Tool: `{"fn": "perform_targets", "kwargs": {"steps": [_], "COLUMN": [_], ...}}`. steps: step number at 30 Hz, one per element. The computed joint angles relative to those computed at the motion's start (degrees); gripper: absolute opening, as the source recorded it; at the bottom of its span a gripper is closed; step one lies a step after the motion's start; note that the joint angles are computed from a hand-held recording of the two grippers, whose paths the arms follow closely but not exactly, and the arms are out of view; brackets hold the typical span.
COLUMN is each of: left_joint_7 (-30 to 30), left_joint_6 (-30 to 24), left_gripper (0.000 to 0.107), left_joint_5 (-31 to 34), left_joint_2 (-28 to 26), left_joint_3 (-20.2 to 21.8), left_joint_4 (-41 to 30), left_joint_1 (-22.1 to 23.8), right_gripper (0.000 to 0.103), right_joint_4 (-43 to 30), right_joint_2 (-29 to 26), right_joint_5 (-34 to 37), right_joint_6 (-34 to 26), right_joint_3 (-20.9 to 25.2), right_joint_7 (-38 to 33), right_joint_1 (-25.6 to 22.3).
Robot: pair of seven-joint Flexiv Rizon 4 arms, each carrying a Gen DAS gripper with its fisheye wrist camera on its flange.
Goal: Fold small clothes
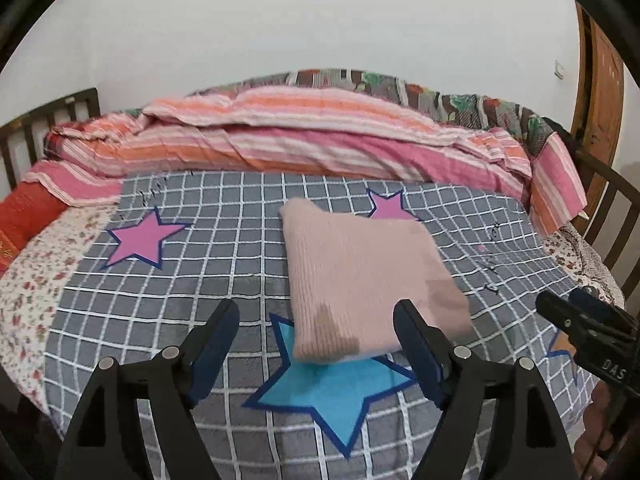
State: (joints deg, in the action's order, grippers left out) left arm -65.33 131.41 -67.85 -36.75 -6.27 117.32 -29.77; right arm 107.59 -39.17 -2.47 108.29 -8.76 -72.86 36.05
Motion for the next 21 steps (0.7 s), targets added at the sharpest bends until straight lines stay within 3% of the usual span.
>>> {"fn": "perform_targets", "kwargs": {"steps": [2, 13, 21], "left_joint_7": [1.65, -1.2, -1.33], "left_joint_6": [1.08, 5.88, 7.0], "left_gripper": [0.08, 0.08, 0.08], "left_joint_5": [-2.44, -3.93, -5.59], "left_joint_2": [0.87, 4.2, 4.09], "left_joint_3": [-0.17, -3.25, -3.58], "left_joint_4": [0.38, 6.3, 6.65], "left_joint_1": [-1.48, -2.95, -3.63], "right_gripper": [0.1, 0.101, 0.101], "right_joint_4": [2.54, 9.89, 10.53], "right_joint_2": [1.64, 5.84, 6.08], "right_joint_5": [0.6, 7.28, 9.81], "right_joint_6": [2.42, 2.91, 3.43], "right_joint_3": [-0.06, -6.96, -6.87], "right_joint_7": [-1.13, -5.88, -8.05], "right_joint_1": [0.21, 7.94, 8.75]}}
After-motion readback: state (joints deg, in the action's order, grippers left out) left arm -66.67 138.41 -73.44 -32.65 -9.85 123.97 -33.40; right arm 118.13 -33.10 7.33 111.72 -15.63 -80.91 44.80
